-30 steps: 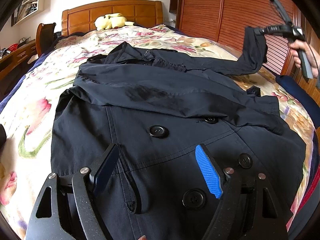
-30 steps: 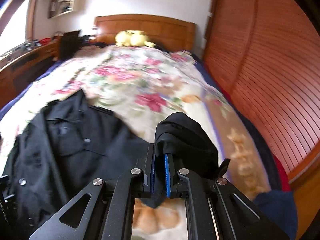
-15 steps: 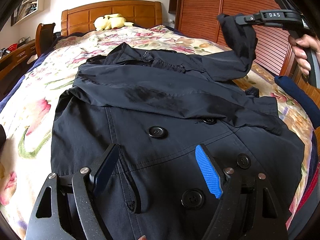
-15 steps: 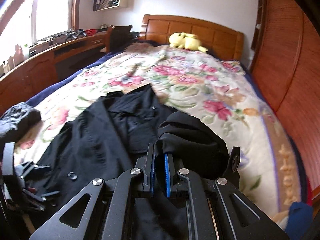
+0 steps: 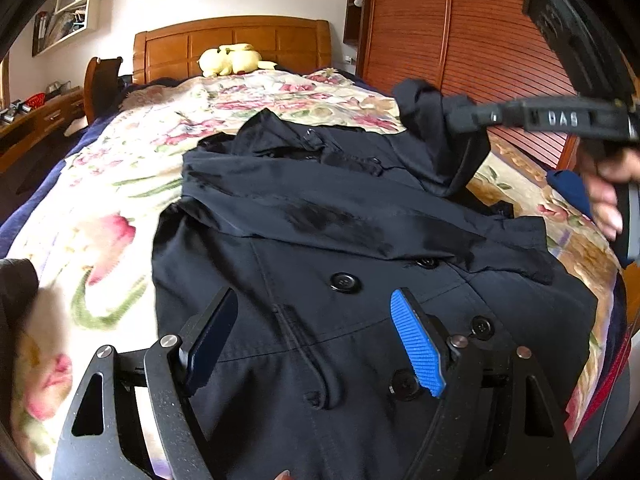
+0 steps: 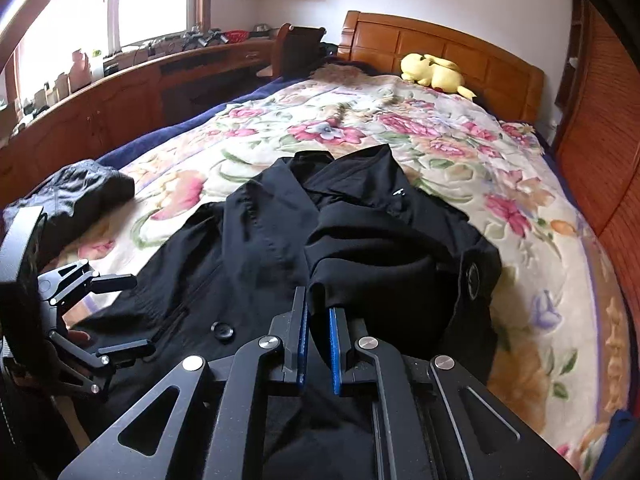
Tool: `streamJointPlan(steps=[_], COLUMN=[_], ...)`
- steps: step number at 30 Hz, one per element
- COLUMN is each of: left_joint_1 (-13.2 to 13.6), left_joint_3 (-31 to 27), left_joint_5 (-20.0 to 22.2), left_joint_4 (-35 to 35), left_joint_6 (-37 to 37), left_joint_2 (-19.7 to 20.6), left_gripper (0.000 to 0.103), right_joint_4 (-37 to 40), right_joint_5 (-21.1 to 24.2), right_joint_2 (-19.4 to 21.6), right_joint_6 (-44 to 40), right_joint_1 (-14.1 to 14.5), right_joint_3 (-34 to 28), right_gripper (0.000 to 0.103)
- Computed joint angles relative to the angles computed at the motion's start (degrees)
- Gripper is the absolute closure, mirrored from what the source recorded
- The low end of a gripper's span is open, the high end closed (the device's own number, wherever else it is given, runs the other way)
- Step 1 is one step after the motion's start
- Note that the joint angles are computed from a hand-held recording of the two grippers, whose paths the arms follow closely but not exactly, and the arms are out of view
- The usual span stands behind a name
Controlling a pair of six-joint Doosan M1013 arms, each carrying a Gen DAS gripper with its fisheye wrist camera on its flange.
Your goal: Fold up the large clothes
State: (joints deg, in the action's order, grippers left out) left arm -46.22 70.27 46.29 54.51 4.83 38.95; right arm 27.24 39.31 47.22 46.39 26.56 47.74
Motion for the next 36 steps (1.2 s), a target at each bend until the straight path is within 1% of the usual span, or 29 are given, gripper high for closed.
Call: streamJointPlan(steps=[1,3,5,8,9,10,11,12,13,16,20,25,27,28,30,33,36], left_joint_1=[0.0,0.1,0.1,0.2,0.2,0.3,0.3,0.3,0.3,0.4,0.4,0.4,0.4,0.4,0.3,0.3,0.3], left_joint_3=[0.3,0.7,1.1,1.1,1.2,1.3,1.2,1.2,1.1,1.0,1.1,1.3,1.5,1.6,1.9,2.3,2.9], left_joint_5=[0.2,0.6,0.3,0.4,0.3,0.3,0.3,0.5,0.6,0.5,0.5,0.5,0.4,0.4,0.4,0.3,0.3], left_joint_4=[0.2,0.4,0.5,0.4,0.4,0.3,0.1,0.0,-0.1,-0.8,-0.7,-0.6,-0.3,-0.2,0.2,0.7,1.3], left_joint_6=[-0.1,-0.4,-0.8,-0.8,-0.8,-0.8,-0.5,-0.3,-0.1,0.4,0.3,0.1,-0.2,-0.3,-0.7,-1.4,-2.2], left_joint_2=[-0.2,-0.4,-0.7,-0.7,-0.8,-0.8,-0.7,-0.7,-0.7,-0.6,-0.6,-0.7,-0.8,-0.9,-1.1,-1.4,-1.8], left_gripper=[0.023,0.023,0.023,0.023,0.023,0.023,0.023,0.023,0.023,0.023,0.023,0.023,0.023,0.023,0.023,0.023,0.023], right_joint_4=[1.6,3.5,2.6,0.2,-1.0,-1.8,-1.6,-1.1,-0.6,-0.1,-2.4,-7.2,-7.2,-7.0,-8.0,-9.1,-12.1], right_joint_5=[0.0,2.6,5.2,6.5,5.8,4.7,3.7,3.3,3.0,-0.5,-2.0,-1.3,-0.8,-0.3,1.3,3.5,6.9], right_joint_2=[-0.1,0.4,1.2,1.4,1.1,0.7,0.1,-0.3,-0.7,-2.0,-1.8,0.1,1.0,1.6,3.7,6.8,10.5], right_joint_6=[-0.4,-0.5,0.6,1.5,2.0,2.1,1.4,0.5,-0.4,-2.1,0.6,8.3,9.6,10.1,13.1,17.6,23.2], right_joint_1=[-0.1,-0.3,-0.3,0.0,0.2,0.3,0.3,0.3,0.3,0.4,0.1,0.2,0.1,0.0,0.2,0.3,0.6], right_joint_3=[0.5,0.4,-0.1,0.3,0.9,1.7,2.6,3.2,3.7,5.6,5.1,2.5,0.8,-0.4,-3.9,-9.4,-16.4], right_gripper=[0.093,0.091,0.090,0.086,0.081,0.073,0.068,0.058,0.054,0.053,0.053,0.053,0.053,0.051,0.044,0.036,0.034])
